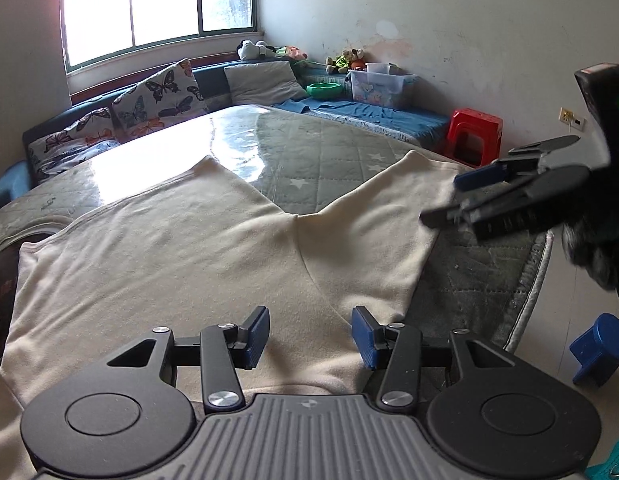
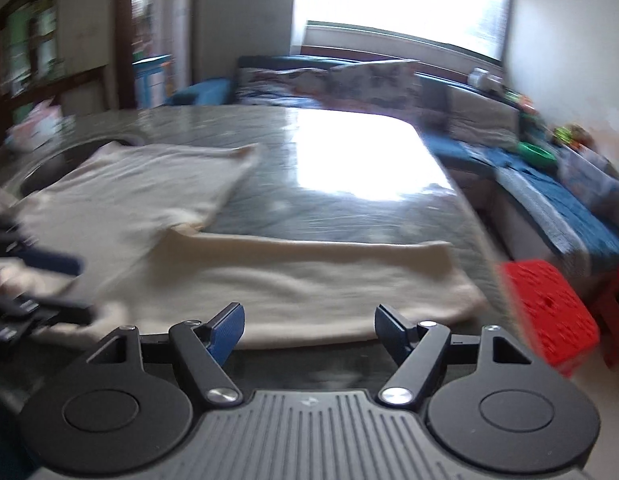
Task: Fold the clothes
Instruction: 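Grasp the sweatshirt hem edge with the right gripper and lift it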
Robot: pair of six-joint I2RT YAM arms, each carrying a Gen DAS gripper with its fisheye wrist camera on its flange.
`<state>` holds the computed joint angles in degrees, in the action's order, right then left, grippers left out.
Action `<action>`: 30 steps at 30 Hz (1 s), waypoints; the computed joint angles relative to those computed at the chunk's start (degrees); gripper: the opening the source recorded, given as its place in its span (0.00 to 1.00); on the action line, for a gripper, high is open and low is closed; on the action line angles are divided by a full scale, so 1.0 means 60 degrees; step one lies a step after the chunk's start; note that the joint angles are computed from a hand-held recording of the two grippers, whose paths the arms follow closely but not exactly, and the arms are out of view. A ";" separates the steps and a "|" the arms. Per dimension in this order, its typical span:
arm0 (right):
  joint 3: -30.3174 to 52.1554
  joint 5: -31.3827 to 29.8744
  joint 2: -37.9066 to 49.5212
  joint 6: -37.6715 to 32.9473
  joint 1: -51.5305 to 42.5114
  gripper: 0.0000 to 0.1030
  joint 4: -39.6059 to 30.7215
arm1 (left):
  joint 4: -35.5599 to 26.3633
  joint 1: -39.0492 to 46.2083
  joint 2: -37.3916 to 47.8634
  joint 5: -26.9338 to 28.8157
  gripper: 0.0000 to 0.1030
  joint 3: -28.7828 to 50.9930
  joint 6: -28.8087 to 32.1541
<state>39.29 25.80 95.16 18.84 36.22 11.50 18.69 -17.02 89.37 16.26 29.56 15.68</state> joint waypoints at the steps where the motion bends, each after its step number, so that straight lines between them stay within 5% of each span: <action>1: -0.0075 0.0123 -0.0040 0.0203 -0.0213 0.71 0.0029 | -0.0012 0.0012 0.0002 0.0011 0.49 0.0015 -0.0009; 13: -0.0177 -0.0018 0.0463 0.1471 -0.2261 0.51 0.0491 | -0.0010 0.0005 -0.0167 -0.0111 0.54 0.0171 -0.0385; 18: -0.0115 0.0106 0.0667 0.1423 -0.2233 0.29 0.0701 | -0.0069 -0.0021 -0.0038 -0.0260 0.55 0.0333 -0.0521; 20: -0.0098 0.0130 0.0683 0.1395 -0.2207 0.09 0.0764 | -0.0095 -0.0054 0.0002 -0.0283 0.55 0.0366 -0.0500; 30: -0.0171 0.0412 -0.0040 0.0711 -0.2151 0.08 0.1022 | 0.0098 -0.0400 0.0382 -0.0427 0.57 0.0433 -0.0443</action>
<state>38.27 28.27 94.92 23.11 23.31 17.63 19.28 -19.41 91.66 13.70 32.16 13.02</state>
